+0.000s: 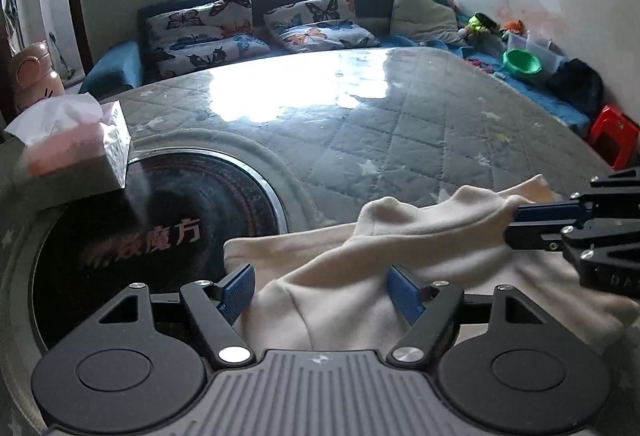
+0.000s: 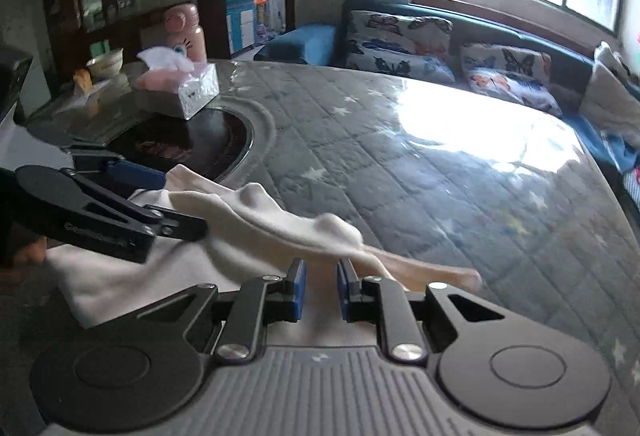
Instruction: Fold clothes
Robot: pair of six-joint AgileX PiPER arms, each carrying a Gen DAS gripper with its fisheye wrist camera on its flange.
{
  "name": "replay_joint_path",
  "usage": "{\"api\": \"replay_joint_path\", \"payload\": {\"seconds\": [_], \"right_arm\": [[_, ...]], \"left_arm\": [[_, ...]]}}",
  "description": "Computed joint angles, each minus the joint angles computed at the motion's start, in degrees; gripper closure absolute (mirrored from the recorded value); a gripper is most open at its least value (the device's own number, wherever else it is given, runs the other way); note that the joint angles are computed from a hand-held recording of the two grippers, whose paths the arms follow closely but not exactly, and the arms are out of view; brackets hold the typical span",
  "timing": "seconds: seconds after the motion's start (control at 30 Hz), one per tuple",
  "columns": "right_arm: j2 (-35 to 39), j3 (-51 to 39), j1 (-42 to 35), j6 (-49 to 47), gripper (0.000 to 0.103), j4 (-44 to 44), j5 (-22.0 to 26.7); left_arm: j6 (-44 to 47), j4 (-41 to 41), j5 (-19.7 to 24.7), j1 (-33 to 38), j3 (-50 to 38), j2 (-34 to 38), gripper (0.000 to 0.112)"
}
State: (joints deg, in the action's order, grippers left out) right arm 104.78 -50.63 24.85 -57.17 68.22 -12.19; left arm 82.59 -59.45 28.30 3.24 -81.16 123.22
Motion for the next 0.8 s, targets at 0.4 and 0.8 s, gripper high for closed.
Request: {"api": "replay_joint_path", "payload": {"seconds": [0.4,0.8], "right_arm": [[4.4,-4.5,0.1,1.0,0.080,1.0,0.4],[-0.1,0.1,7.4,1.9,0.074,2.1,-2.6]], "left_arm": [[-7.3,4.2,0.4,-0.4,-3.1,1.8,0.027],[4.7,-7.4,2.2,2.2,3.4,-3.0,0.009]]}}
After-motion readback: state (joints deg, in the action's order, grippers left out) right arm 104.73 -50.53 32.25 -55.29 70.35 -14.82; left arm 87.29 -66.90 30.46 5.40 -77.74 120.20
